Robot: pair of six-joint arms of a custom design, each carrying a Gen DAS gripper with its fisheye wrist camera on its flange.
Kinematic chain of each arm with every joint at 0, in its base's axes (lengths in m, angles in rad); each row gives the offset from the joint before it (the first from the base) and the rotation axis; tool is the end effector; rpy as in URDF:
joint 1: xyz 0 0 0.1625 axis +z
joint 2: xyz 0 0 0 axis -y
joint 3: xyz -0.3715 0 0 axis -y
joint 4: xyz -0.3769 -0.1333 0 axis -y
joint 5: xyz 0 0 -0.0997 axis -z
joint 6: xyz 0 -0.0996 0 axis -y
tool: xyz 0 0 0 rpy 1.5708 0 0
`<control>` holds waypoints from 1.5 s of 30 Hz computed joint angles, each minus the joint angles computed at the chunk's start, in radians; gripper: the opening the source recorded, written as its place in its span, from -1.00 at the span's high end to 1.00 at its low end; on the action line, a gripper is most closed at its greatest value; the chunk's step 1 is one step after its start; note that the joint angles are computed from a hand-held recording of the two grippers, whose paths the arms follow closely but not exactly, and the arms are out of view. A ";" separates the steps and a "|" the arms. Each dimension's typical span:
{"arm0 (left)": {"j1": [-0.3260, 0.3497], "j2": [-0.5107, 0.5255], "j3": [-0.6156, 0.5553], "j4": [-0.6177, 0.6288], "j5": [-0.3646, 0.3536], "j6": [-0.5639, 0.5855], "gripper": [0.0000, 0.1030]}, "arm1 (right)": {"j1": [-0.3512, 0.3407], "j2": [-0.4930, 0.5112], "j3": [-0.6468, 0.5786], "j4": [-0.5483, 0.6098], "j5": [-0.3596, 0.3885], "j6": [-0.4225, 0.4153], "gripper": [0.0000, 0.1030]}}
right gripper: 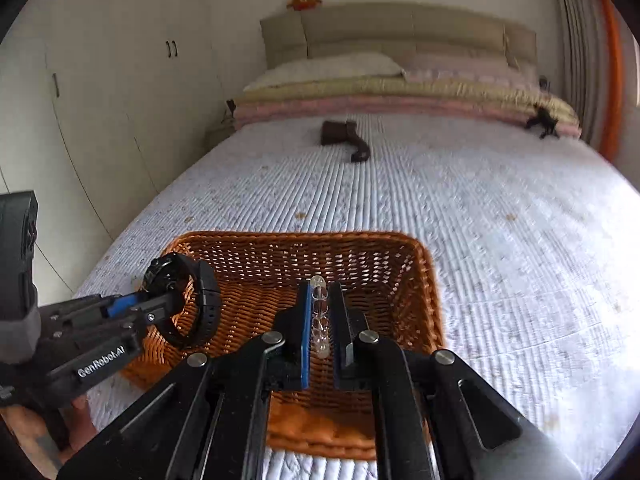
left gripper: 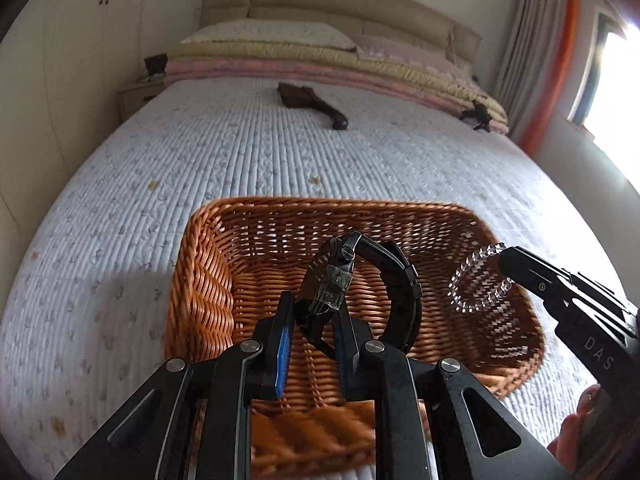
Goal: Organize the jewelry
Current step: 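Lift the watch with the left tool while the right tool carries the bracelet to the basket, then open the left tool over the basket while the right tool releases the bracelet, then grasp the cream spiral hair tie with the left tool while the right tool grasps a gold charm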
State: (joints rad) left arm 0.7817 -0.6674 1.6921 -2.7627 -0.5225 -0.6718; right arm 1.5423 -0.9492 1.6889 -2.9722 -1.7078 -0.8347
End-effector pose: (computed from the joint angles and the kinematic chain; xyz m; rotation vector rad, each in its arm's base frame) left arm -0.2669 -0.5744 0.0379 0.0232 2.2665 -1.0145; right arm 0.1016 -0.6372 0.1939 0.9804 -2.4580 0.7494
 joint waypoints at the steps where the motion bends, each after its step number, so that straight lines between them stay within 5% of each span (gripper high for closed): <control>1: 0.011 0.003 -0.010 0.015 -0.009 -0.006 0.64 | -0.003 0.019 -0.021 0.014 -0.011 0.005 0.80; 10: 0.065 0.034 -0.059 0.036 -0.084 0.007 0.63 | -0.035 0.089 -0.078 0.055 -0.034 0.016 0.80; 13: 0.054 0.032 -0.043 -0.030 -0.080 0.054 0.52 | -0.039 0.085 -0.069 0.049 -0.021 0.019 0.79; 15: 0.039 0.020 -0.021 -0.075 -0.075 0.077 0.22 | -0.043 0.062 -0.054 0.069 0.000 0.028 0.76; 16: 0.029 0.017 -0.013 -0.088 -0.064 0.083 0.04 | -0.043 0.049 -0.051 0.088 0.010 0.040 0.61; 17: 0.018 0.013 -0.006 -0.103 -0.049 0.091 0.03 | -0.046 0.036 -0.045 0.099 0.021 0.046 0.34; 19: -0.007 -0.002 0.023 -0.142 -0.034 0.113 0.03 | -0.050 0.007 -0.016 0.084 0.044 0.049 0.17; 29: -0.230 -0.126 0.268 -0.338 0.102 0.123 0.02 | -0.077 -0.272 0.244 0.047 0.163 0.002 0.17; 35: -0.428 -0.260 0.471 -0.217 0.185 -0.150 0.02 | -0.142 -0.525 0.482 0.009 0.272 -0.102 0.17; 41: -0.601 -0.373 0.626 0.173 0.211 -0.647 0.02 | -0.262 -0.730 0.707 -0.082 0.399 -0.222 0.17; 45: -0.662 -0.387 0.662 0.394 0.185 -0.882 0.02 | -0.339 -0.795 0.778 -0.105 0.448 -0.277 0.17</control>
